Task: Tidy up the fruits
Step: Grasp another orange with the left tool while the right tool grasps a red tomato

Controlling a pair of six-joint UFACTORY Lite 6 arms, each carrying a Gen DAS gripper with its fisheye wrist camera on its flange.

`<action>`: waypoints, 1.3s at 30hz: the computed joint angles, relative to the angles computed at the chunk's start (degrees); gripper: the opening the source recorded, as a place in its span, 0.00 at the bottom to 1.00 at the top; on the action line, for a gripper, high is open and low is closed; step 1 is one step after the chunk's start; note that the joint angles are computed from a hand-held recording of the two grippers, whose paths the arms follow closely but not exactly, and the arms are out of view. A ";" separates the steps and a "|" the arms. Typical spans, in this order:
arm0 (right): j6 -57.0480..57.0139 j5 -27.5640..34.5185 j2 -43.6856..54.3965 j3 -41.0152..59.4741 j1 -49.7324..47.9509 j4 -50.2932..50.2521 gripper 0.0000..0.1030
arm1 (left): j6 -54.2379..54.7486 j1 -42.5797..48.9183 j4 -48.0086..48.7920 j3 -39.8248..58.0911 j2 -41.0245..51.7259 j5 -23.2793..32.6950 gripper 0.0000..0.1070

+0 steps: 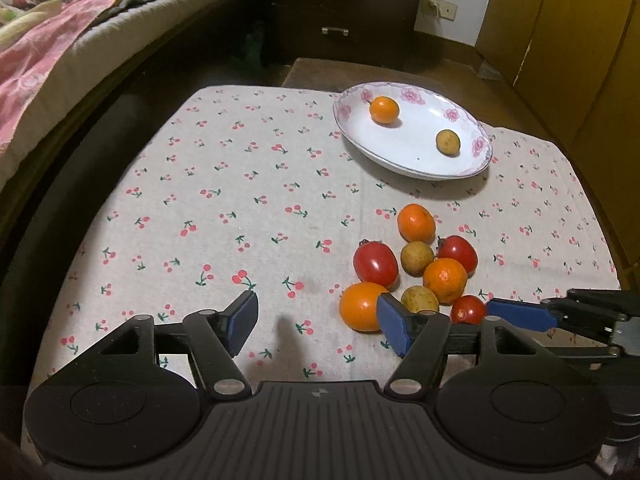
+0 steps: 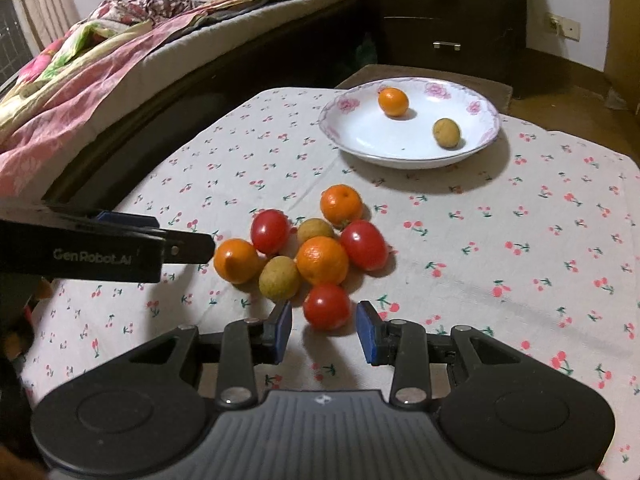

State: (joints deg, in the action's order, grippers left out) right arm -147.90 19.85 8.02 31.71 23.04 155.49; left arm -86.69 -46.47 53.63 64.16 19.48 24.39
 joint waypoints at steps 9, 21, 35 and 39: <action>-8.67 0.41 3.99 2.78 1.68 7.57 0.40 | 1.28 0.64 -0.90 -0.67 1.04 -1.98 0.68; 2.40 0.85 1.22 0.55 -2.17 -3.29 0.40 | 3.80 -1.15 0.23 3.48 5.62 -2.70 0.70; 10.07 1.76 0.91 0.41 -3.91 -10.63 0.40 | 4.80 0.59 -1.94 4.83 8.16 -5.03 0.53; 10.10 1.62 1.64 0.74 -3.83 -10.67 0.40 | 2.65 0.93 0.23 5.41 8.65 -5.06 0.55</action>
